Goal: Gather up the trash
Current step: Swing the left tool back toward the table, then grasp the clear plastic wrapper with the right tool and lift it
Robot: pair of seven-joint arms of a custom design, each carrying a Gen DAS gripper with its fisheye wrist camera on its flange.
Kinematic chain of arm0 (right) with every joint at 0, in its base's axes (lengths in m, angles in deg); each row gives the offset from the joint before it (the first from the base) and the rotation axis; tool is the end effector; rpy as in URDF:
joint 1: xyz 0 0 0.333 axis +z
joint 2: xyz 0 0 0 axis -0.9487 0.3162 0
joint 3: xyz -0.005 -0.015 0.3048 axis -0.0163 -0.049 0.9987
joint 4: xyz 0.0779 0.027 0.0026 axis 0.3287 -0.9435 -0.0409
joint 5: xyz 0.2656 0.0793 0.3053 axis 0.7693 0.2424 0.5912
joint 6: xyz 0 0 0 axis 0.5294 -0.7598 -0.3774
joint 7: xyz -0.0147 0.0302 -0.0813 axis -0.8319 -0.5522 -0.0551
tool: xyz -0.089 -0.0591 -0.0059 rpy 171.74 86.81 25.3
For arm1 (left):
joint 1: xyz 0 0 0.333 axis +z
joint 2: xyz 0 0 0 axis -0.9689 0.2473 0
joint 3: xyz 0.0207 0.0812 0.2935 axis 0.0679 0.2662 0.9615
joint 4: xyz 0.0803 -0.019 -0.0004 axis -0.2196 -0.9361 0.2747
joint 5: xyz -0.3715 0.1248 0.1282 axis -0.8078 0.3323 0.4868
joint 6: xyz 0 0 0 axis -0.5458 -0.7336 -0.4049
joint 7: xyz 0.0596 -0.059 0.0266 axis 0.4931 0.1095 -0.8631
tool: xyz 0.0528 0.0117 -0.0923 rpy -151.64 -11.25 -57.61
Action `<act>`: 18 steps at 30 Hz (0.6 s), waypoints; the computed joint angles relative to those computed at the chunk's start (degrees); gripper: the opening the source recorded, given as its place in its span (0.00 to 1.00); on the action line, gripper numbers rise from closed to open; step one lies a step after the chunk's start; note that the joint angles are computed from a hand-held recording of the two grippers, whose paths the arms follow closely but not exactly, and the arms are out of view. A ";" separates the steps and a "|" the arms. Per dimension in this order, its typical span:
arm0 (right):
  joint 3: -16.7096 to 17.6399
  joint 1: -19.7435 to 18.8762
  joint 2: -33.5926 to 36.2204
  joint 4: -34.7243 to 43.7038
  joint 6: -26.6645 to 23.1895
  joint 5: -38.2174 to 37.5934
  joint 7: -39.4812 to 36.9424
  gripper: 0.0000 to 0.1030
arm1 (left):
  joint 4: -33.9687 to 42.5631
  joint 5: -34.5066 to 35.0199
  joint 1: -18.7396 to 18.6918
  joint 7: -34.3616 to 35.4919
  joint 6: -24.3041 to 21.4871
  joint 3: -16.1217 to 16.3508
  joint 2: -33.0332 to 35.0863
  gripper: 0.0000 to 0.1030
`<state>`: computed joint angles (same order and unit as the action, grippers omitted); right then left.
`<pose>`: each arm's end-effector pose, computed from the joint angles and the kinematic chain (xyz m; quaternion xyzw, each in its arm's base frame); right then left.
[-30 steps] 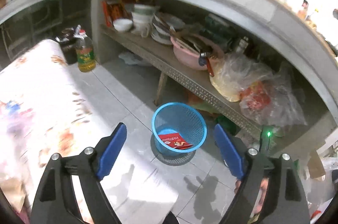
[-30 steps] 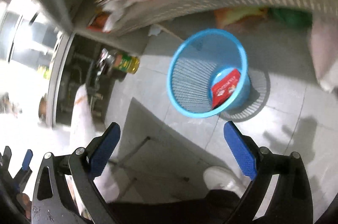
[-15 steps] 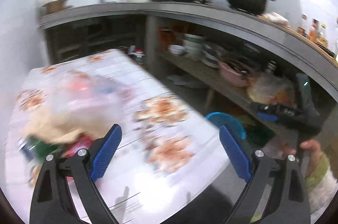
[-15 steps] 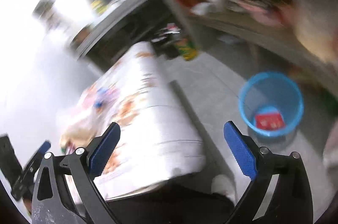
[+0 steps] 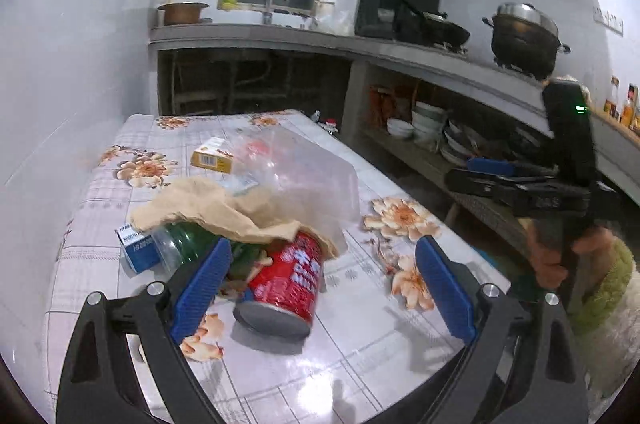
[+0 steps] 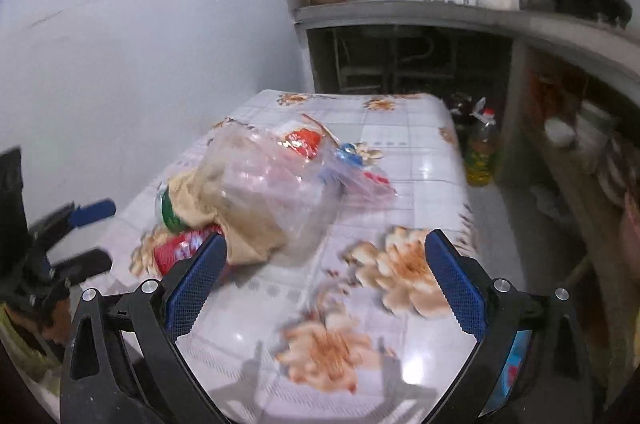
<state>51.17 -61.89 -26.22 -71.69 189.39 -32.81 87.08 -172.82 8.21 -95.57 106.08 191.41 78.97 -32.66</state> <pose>0.4674 0.0713 0.6754 -0.5908 0.6598 -0.2801 0.3703 0.4706 -0.2654 0.6942 -0.3876 0.7653 -0.4919 0.1487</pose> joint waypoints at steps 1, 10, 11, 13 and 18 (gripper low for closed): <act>-0.97 0.61 1.60 1.71 -0.59 1.62 0.03 0.92 | 0.16 -0.27 -0.07 -0.12 0.40 -0.02 0.21 0.89; -3.75 -0.44 26.28 32.67 -20.74 16.09 -4.09 0.92 | 5.23 -3.03 0.40 -1.25 -0.44 -0.16 4.55 0.85; -3.30 -1.22 28.73 35.92 -22.98 17.10 -4.55 0.92 | 5.84 -2.92 0.66 -1.86 -0.68 -0.28 5.02 0.83; -2.03 -2.70 35.28 44.66 -28.41 17.49 -5.57 0.90 | 6.80 -3.19 1.02 -2.54 -0.90 -0.42 5.76 0.81; 0.42 -3.75 48.83 63.49 -41.61 11.76 -5.28 0.78 | 8.79 -2.69 2.05 -4.33 -2.43 -0.75 7.20 0.72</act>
